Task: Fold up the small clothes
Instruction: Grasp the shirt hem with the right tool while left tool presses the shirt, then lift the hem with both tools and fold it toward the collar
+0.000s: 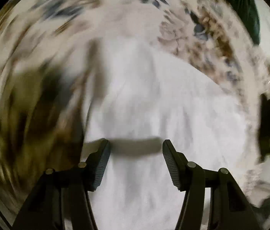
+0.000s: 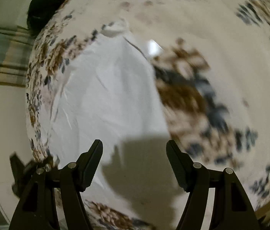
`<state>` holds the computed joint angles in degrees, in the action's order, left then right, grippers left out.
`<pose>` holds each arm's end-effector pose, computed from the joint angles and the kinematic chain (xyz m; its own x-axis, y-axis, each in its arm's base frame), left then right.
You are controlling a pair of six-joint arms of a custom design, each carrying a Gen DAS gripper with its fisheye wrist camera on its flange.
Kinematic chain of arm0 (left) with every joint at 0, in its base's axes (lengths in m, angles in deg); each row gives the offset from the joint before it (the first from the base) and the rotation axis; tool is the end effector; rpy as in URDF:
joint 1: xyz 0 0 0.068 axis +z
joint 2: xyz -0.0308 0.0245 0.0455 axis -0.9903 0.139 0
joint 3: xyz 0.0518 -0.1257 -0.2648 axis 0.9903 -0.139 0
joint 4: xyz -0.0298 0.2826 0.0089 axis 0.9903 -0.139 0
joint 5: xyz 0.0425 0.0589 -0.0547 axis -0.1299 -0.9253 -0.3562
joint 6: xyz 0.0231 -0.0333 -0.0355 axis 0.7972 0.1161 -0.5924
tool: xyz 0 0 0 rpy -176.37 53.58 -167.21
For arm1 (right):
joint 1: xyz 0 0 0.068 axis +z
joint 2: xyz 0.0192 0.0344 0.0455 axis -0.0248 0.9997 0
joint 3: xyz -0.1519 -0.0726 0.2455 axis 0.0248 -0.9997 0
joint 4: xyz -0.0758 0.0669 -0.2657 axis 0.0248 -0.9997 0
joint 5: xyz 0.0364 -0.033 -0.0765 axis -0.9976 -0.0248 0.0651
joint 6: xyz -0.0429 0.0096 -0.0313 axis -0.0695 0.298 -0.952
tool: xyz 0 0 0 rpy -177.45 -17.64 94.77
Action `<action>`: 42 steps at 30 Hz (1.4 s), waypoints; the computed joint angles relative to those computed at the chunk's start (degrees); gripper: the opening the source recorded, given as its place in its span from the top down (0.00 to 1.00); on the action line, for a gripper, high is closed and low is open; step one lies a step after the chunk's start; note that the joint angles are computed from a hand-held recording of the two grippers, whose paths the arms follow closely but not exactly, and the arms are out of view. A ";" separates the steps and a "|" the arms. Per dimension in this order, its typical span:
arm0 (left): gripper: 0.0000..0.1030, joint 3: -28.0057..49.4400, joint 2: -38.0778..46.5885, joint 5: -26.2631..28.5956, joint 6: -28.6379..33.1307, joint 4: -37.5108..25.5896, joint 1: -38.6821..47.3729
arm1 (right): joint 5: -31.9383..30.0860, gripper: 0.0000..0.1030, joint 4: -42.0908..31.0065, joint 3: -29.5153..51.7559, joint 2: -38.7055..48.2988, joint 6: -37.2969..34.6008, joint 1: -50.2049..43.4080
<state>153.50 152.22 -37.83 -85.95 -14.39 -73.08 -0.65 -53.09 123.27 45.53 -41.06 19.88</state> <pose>0.2882 0.0373 0.3098 -0.8370 -0.5464 -0.0299 -0.5220 0.8135 -0.2563 0.3407 0.1447 0.1655 -0.9345 0.3523 -0.0504 0.2920 0.8401 0.4572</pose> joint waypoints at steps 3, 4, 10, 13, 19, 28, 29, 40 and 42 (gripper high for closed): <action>0.47 8.18 9.59 -3.49 1.18 1.20 -0.94 | 1.10 0.31 -0.67 6.93 4.77 -1.01 -0.18; 0.47 12.79 13.03 -4.36 1.19 1.19 -0.86 | 1.67 0.31 -1.20 10.13 6.87 -1.01 -0.18; 0.47 26.28 20.02 -5.57 0.46 3.84 0.62 | 1.24 0.31 -1.50 18.00 13.85 0.77 -0.69; 0.48 26.94 19.56 -5.16 0.13 3.02 1.67 | 1.07 0.31 -0.89 17.10 14.33 1.97 -0.32; 0.47 9.87 -2.81 -1.64 3.80 0.12 4.63 | -0.17 0.31 0.33 8.54 6.95 4.38 -0.30; 0.47 -20.61 -36.05 13.06 -0.45 -16.49 16.31 | -6.95 0.15 6.11 -15.62 -8.31 11.02 -0.84; 0.47 -25.33 -38.92 15.92 -1.91 -15.46 18.11 | -9.12 0.15 11.08 -19.44 -8.42 13.45 -1.17; 0.25 -32.64 -50.85 8.84 -34.95 2.80 -4.77 | -14.57 0.14 55.26 -34.17 2.90 30.80 0.03; 0.25 -34.14 -53.60 9.02 -37.00 3.35 -5.83 | -16.74 0.14 61.02 -35.14 4.13 32.76 0.56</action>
